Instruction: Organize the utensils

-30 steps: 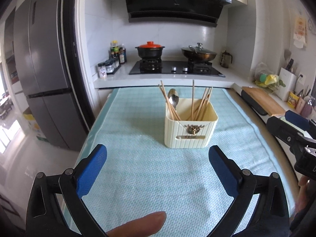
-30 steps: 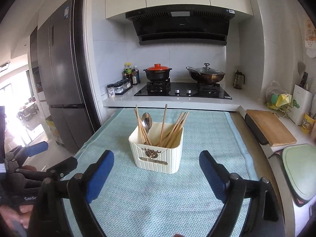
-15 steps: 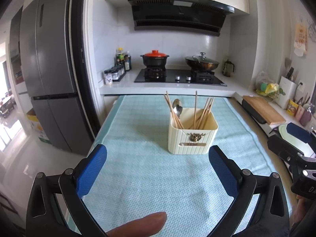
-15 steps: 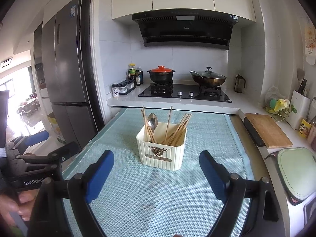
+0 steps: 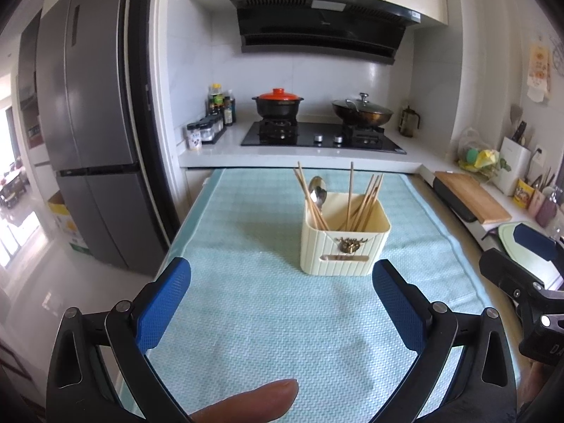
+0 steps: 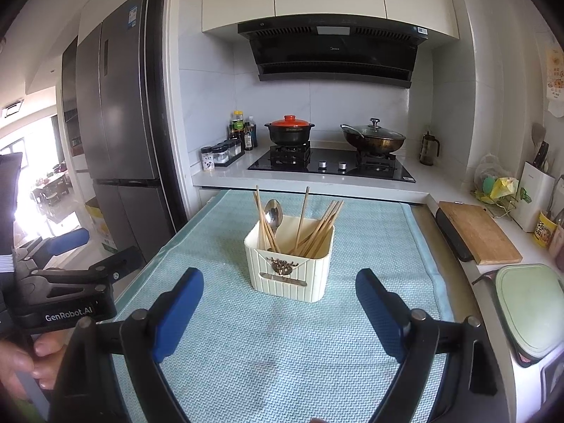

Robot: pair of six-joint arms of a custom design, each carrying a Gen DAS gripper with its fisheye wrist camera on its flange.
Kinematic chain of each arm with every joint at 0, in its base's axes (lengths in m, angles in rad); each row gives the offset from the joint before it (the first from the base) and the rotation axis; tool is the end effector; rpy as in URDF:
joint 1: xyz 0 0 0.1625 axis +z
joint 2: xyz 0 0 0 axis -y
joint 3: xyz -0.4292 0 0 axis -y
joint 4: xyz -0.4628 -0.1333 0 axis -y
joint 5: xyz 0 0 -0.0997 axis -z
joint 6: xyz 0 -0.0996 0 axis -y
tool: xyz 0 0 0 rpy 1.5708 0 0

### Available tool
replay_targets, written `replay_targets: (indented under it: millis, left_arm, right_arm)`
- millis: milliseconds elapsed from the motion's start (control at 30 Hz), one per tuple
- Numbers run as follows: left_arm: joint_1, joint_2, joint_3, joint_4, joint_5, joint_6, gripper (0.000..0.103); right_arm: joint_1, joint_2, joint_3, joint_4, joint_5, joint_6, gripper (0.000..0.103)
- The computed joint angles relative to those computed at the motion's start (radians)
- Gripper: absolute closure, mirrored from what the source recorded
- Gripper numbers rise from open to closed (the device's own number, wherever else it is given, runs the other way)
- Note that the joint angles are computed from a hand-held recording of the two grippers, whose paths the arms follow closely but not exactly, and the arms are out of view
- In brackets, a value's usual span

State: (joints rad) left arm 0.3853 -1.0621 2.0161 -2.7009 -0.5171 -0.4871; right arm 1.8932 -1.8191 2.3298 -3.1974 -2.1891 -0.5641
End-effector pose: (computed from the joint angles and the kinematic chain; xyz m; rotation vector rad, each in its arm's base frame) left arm -0.4581 -0.4231 0.1288 0.6788 2.2107 -1.1337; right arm 0.2032 -0.3697 0.4062 0.5293 -2.1034 1.2360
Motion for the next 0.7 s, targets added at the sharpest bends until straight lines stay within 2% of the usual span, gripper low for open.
replay_targets:
  millis: [700]
  left_arm:
    - [-0.002,-0.005,0.001,0.004,0.003,-0.001,0.001]
  right_arm:
    - [0.003,-0.008,0.003,0.016,-0.003,0.004,0.013]
